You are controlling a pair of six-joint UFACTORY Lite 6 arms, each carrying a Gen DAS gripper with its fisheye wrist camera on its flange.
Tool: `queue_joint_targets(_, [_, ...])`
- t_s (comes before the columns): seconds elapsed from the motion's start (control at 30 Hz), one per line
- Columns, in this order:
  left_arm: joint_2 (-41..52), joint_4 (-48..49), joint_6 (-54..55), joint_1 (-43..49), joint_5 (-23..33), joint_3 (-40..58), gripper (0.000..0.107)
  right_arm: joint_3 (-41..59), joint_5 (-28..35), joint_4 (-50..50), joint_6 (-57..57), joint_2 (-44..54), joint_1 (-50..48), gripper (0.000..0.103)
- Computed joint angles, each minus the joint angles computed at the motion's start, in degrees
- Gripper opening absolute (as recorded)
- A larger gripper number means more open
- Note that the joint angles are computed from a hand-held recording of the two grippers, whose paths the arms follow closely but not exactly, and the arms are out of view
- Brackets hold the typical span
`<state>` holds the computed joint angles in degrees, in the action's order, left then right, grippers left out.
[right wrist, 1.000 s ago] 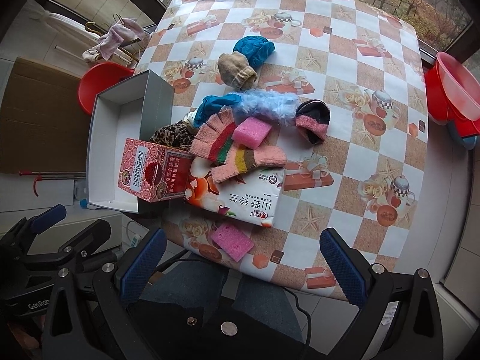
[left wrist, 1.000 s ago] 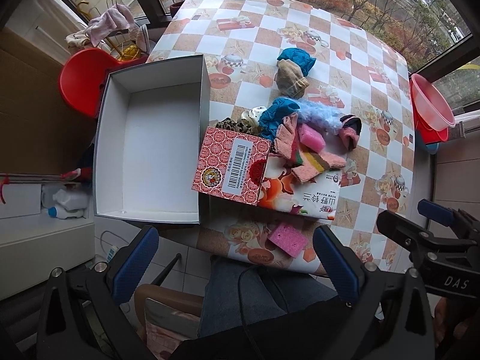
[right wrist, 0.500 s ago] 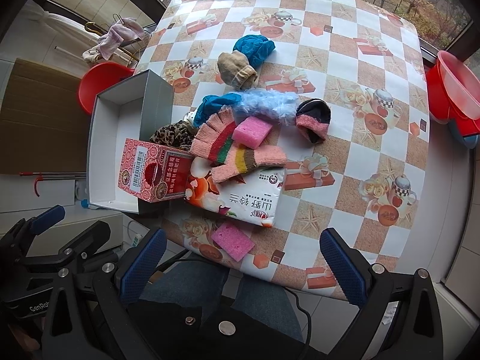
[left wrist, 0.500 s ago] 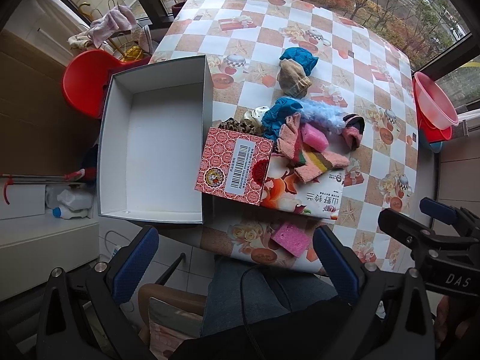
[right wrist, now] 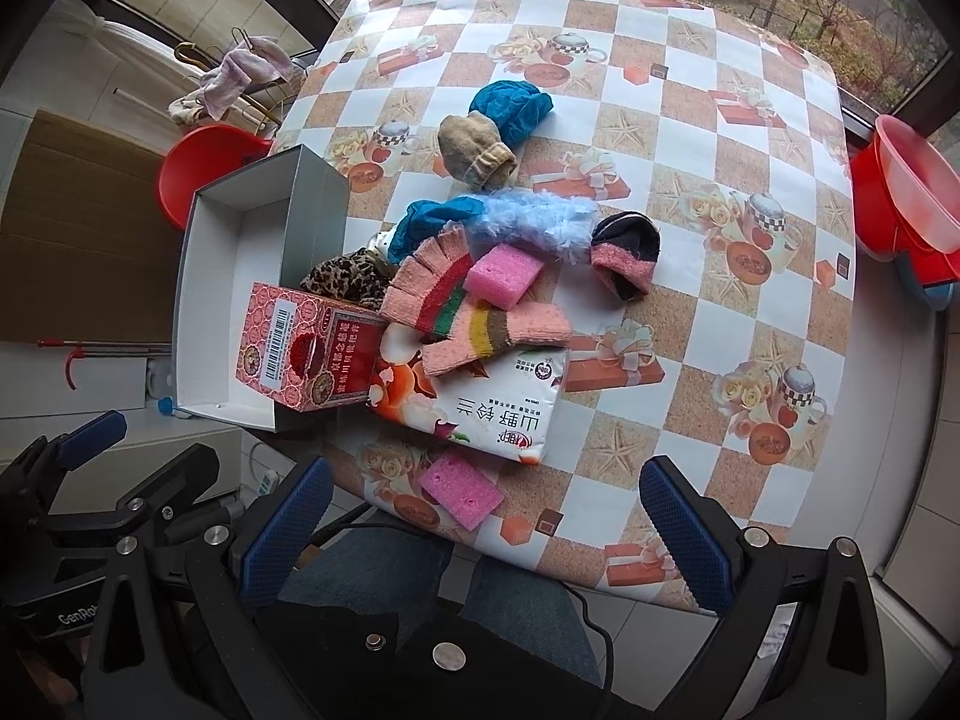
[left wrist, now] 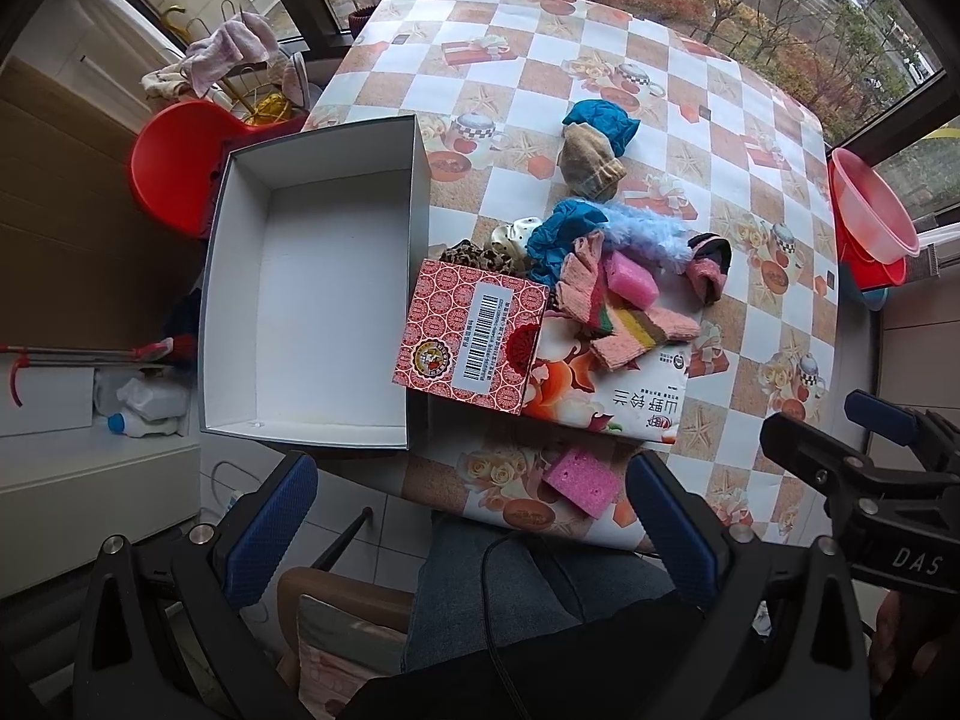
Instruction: Organize soft objects
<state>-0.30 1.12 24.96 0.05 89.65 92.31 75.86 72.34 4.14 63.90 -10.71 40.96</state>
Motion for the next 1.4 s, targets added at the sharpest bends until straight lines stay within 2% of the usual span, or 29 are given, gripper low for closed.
queue_joint_targets(0.57, [-0.2,0.0,-0.1,-0.1,0.1,-0.5,0.103,-0.3,0.0,-0.2,-0.3,-0.3,-0.1,0.103])
queue_joint_targets(0.83, [2.3,2.0,-0.4,-3.2,-2.9,-1.4,0.103,-7.3,-3.0,2.8,-2.1,-4.6,-4.1,0.103])
queue_joint_targets(1.13, [14.9,3.1,-1.2,-10.6,-5.0,7.7,0.103,-15.4,-5.3,5.5,-2.3,-8.1,-11.9,0.103])
queue_joint_targets(1.4, [36.0,2.3,-2.7,-16.3,-5.2,27.0,0.103,-25.4,-10.8,8.3,-2.6,-10.5,-20.8,0.103])
